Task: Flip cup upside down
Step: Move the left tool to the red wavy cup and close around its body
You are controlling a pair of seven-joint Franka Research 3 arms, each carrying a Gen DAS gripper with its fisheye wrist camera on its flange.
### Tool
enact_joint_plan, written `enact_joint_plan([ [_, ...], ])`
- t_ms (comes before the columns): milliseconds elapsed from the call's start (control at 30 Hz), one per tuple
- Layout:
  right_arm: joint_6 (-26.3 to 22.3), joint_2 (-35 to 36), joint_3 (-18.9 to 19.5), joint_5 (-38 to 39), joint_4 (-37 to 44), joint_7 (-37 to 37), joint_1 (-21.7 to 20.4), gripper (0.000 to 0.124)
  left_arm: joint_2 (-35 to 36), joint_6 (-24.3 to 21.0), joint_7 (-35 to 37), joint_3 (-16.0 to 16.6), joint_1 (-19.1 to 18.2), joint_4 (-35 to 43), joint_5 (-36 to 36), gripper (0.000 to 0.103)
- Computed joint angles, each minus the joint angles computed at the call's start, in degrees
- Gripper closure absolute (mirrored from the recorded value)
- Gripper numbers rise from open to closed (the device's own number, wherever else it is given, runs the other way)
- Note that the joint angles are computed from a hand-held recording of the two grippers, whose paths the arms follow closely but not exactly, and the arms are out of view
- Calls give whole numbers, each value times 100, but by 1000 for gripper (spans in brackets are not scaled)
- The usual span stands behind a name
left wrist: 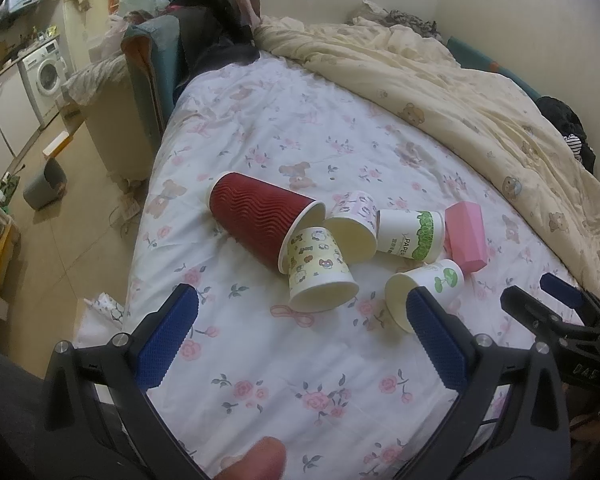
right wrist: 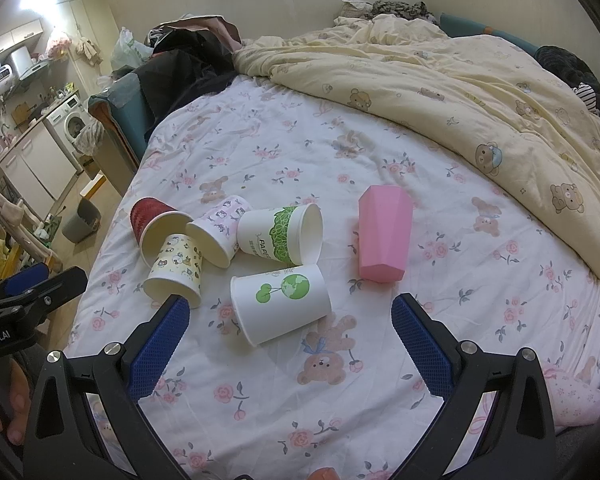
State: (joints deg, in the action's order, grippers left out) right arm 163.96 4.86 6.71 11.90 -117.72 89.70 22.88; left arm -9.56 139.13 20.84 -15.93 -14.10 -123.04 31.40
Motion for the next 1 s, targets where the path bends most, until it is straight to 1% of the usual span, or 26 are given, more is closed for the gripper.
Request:
enact_joint_plan([
  [133,-41,38,13,135,50,-89,-26,21,86,-114,291,201,51,162,-640,0],
  [200,-27,41,13,197,33,-154,-39,21,117,-220,241,301,147,225,-946,0],
  [267,-42,38,-12,117,34,-79,-26,21,202,-402,139,396,268,344,-1204,0],
  [367,-135,42,-57,-23,44,135,-22,21,423,-462,259,545,408,531,-1729,1],
  [467,-268,59,-73,20,70,254,-66,21,687,-374,264,648,543,681,-2302,1],
  [533,-327,78,-51,204,95,184,-115,21,883,-192,223,697,634,745,-2743,2],
  [600,-395,98,-5,544,127,-11,-177,21,1051,44,49,715,709,762,-3072,3],
  [733,-439,134,-56,464,180,119,-172,21,1679,-17,-66,675,820,1248,-3678,5],
  [933,-496,170,-70,481,222,188,-194,21,2365,-295,-399,616,802,1927,-3572,6],
  [1000,-508,174,-66,500,228,170,-202,21,2496,-244,-395,587,820,2021,-3598,7],
])
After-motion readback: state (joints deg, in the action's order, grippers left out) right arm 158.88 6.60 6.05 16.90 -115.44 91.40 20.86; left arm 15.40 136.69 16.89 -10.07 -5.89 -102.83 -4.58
